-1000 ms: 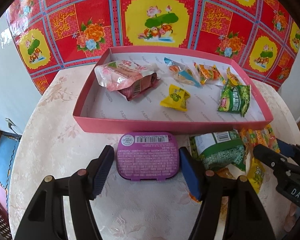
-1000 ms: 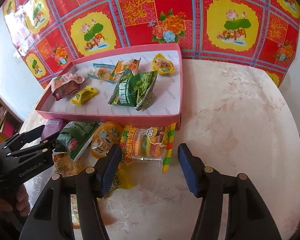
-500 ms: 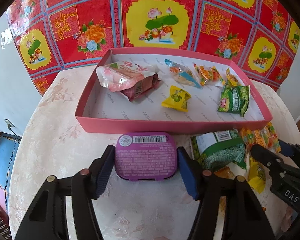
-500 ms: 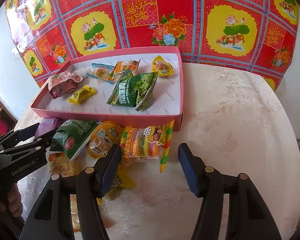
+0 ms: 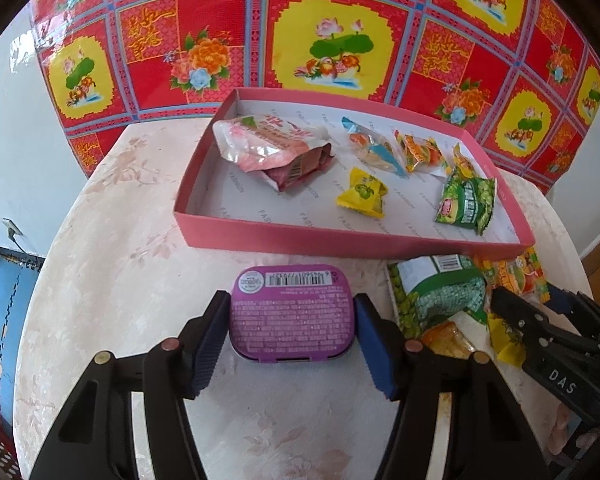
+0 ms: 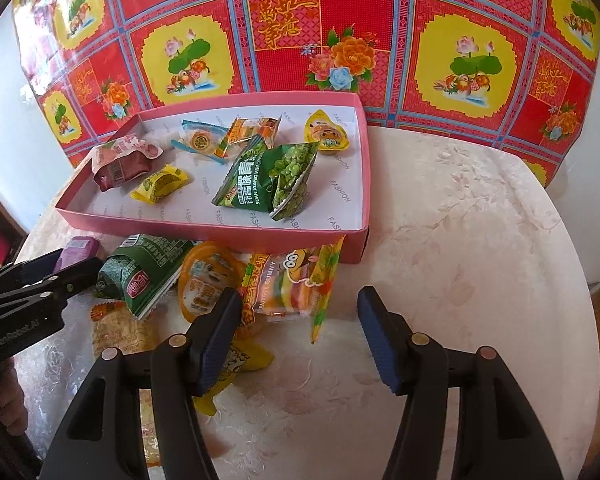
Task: Organize snacks
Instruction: 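Hold the purple tin in the left tool while the right tool grasps the orange striped candy bag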
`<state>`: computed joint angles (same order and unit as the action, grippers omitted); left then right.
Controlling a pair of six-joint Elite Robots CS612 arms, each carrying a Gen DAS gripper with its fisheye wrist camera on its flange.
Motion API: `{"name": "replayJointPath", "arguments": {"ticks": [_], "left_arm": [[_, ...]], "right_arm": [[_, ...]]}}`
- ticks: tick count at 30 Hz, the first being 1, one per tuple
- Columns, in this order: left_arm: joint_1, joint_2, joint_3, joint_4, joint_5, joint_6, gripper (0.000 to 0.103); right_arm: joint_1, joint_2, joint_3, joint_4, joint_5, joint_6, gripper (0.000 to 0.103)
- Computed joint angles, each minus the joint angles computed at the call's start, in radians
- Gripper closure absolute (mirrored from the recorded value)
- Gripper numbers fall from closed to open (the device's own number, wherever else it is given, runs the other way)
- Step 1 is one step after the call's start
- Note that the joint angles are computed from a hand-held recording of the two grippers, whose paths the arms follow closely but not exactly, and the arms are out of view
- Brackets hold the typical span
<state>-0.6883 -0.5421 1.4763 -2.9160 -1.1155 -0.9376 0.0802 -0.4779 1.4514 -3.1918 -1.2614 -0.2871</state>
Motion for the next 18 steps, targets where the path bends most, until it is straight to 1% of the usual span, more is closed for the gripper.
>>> {"name": "replayJointPath", "arguments": {"ticks": [6,13,16,18], "left_arm": [[-0.001,-0.013,0.022,-0.01,0.013,-0.023,0.038],[-0.005,-0.026,0.04,-0.025,0.027,-0.027,0.038],[-0.008,-0.033,0.049,-0.023,0.029,-0.033,0.038],[-0.01,-0.038,0.054,-0.024,0.031,-0.035,0.038]], "right_arm": [[0.001,0.001,-0.003,0.0,-0.006,-0.003,0.041],[0.0,0.0,-0.007,0.018,-0.003,0.004,0.042],[0.003,0.0,-0.006,0.013,-0.023,0.009,0.047],[0.005,-0.001,-0.005,0.007,-0.041,0.011,0.056]]}}
